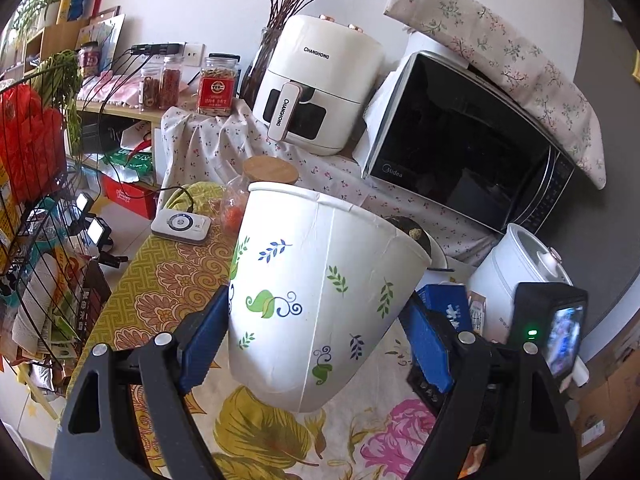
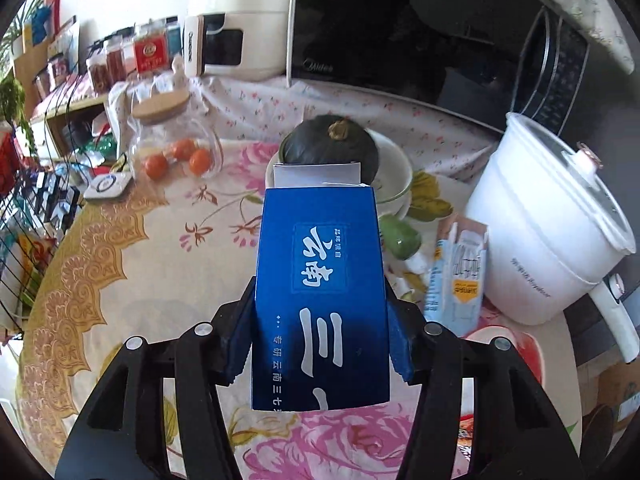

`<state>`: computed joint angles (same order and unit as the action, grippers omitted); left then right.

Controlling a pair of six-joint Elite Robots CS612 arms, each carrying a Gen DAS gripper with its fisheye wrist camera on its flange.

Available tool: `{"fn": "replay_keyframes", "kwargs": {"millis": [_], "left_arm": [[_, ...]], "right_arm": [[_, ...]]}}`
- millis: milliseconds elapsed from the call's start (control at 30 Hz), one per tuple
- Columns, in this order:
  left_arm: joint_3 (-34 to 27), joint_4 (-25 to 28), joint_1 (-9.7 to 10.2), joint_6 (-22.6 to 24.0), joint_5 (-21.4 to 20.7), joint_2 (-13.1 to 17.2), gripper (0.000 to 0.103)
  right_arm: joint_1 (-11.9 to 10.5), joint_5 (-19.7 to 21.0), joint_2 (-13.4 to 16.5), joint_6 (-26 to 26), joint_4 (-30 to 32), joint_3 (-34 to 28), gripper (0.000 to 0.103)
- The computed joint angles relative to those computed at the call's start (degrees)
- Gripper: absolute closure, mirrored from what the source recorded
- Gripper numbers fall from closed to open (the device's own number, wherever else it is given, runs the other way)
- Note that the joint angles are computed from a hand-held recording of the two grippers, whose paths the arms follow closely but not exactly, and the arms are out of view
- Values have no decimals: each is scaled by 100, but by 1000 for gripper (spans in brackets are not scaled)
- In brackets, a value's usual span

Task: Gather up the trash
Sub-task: 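Grasp the blue printed box with the right tool while the left tool holds the cup, then carry the cup in the left tool and box in the right tool to the bin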

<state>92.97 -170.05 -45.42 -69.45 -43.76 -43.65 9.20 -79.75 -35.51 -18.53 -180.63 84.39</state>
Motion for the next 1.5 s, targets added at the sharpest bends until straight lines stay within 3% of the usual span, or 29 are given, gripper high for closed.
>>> {"fn": "replay_keyframes", "kwargs": {"millis": [433, 967, 1500], "left_arm": [[-310, 154, -67, 208, -1, 177, 22], [-999, -366, -334, 1342, -154, 553, 22], [-1854, -489, -583, 2043, -432, 969, 22]], "right_arm": [[-341, 197, -212, 722, -1069, 523, 50], [-819, 215, -480, 1466, -1744, 1078, 49], [-1309, -57, -711, 1587, -2280, 1536, 50]]}}
